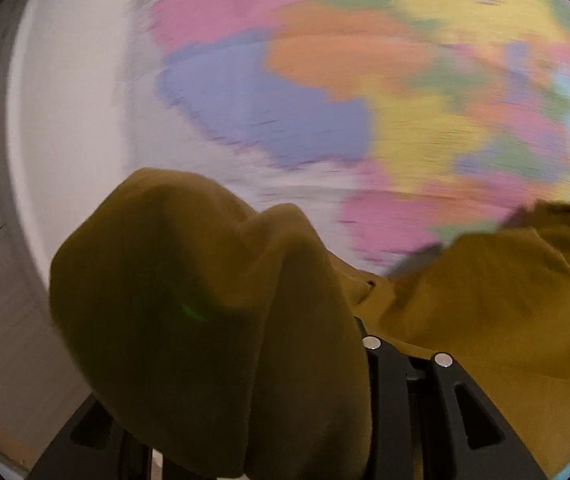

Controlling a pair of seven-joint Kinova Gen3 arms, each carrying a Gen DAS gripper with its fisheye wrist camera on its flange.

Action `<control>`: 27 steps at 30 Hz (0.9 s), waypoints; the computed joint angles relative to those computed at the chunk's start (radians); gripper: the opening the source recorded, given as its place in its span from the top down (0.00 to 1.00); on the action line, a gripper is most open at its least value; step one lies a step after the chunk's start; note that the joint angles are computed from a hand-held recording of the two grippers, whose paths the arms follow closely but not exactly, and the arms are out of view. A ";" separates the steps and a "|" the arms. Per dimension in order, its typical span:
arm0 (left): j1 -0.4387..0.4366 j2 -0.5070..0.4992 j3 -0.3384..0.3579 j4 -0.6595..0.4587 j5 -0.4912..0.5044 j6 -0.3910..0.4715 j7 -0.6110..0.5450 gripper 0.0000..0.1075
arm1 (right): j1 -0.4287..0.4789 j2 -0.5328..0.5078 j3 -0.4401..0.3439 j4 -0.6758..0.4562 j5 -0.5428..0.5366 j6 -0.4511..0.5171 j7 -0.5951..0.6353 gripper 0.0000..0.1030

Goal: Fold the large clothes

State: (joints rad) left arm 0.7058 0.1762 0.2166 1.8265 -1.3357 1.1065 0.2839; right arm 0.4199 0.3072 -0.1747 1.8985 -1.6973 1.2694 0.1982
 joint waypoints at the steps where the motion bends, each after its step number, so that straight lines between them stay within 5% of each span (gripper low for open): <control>1: -0.014 -0.008 -0.035 0.034 -0.006 -0.031 0.041 0.71 | -0.043 0.018 0.003 0.002 -0.001 -0.029 0.020 0.84; 4: -0.112 0.003 -0.064 0.138 -0.020 -0.153 0.154 0.69 | -0.182 0.090 0.049 -0.020 0.088 -0.135 -0.016 0.81; 8: -0.289 0.144 -0.034 0.214 0.053 -0.316 0.200 0.68 | -0.339 0.234 0.184 -0.051 0.251 -0.209 -0.174 0.65; 11: -0.290 0.129 -0.089 0.300 0.002 -0.438 0.318 0.56 | -0.301 0.250 0.223 -0.078 0.333 -0.114 -0.192 0.49; 14: -0.229 0.088 -0.174 0.357 -0.055 -0.508 0.390 0.51 | -0.175 0.233 0.164 -0.098 0.420 -0.058 -0.206 0.30; 20: -0.226 0.101 -0.142 0.312 0.041 -0.466 0.305 0.44 | -0.179 0.178 0.327 -0.088 0.349 -0.109 -0.222 0.25; 24: -0.191 0.063 -0.132 0.342 0.063 -0.470 0.351 0.35 | -0.227 0.163 0.354 -0.091 0.302 -0.108 -0.130 0.33; 25: -0.168 0.061 -0.130 0.343 0.061 -0.452 0.361 0.34 | -0.221 0.151 0.343 -0.081 0.307 -0.110 -0.095 0.41; 26: -0.150 0.069 -0.120 0.329 0.075 -0.418 0.356 0.34 | -0.223 0.150 0.317 -0.089 0.308 -0.112 -0.076 0.73; 27: -0.150 0.077 -0.113 0.319 0.090 -0.400 0.337 0.34 | -0.237 0.150 0.308 -0.098 0.318 -0.126 -0.074 0.85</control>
